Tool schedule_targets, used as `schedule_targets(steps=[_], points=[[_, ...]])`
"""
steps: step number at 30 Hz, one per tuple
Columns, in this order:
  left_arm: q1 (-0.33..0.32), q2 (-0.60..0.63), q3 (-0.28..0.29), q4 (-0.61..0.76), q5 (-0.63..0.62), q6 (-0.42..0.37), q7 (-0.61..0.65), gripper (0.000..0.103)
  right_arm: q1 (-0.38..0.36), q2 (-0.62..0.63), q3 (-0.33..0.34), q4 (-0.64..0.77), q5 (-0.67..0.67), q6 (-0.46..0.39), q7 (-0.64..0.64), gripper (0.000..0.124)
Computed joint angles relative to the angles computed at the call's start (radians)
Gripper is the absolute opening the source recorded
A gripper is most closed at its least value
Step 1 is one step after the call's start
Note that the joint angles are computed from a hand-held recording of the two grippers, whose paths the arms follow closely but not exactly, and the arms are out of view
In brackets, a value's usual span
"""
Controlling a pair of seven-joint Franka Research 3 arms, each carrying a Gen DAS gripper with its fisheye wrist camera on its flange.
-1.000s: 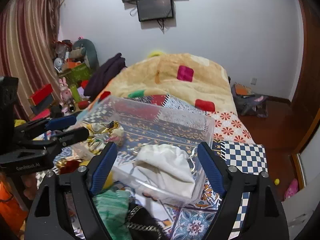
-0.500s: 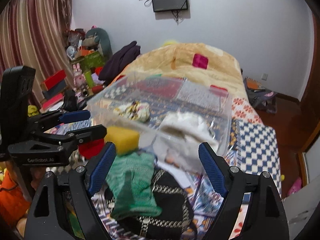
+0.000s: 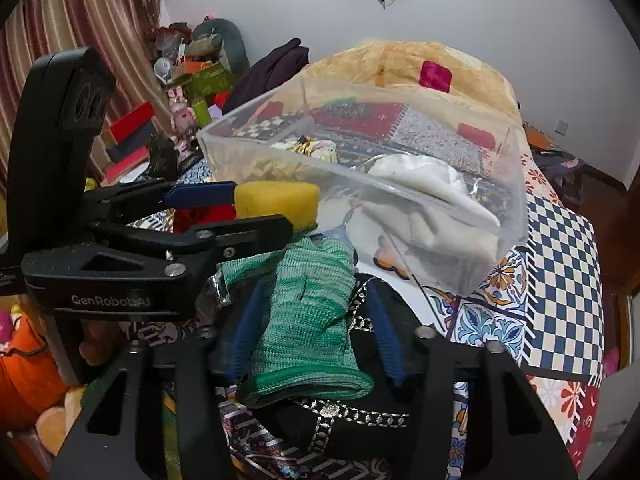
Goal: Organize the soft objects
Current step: 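Grasp the yellow sponge with the left tool while the right tool grasps the green knit glove, then carry the sponge and glove over the box and release both inside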
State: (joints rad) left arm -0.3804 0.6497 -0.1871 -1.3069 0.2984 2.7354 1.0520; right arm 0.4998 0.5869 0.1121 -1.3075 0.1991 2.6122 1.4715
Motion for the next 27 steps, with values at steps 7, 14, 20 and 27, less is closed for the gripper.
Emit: schedule_targets(steps=[7,14,20,27], points=[[-0.017,-0.054,0.038,-0.083,0.042,0.071,-0.065,0.055,0.002,-0.013,0.002,-0.025,0.005,0.029,-0.017,0.024],[-0.049,-0.131,0.094,-0.167,0.147,0.135,-0.176,0.054,0.017,-0.049,-0.016,-0.071,-0.024,0.094,0.005,0.022],[-0.078,-0.173,0.155,-0.182,0.277,0.151,-0.307,0.054,0.025,-0.076,-0.039,-0.089,-0.054,0.16,0.044,0.022],[-0.058,-0.16,0.15,-0.124,0.357,0.131,-0.372,0.055,0.058,-0.073,-0.115,-0.056,-0.142,0.22,0.168,0.022]])
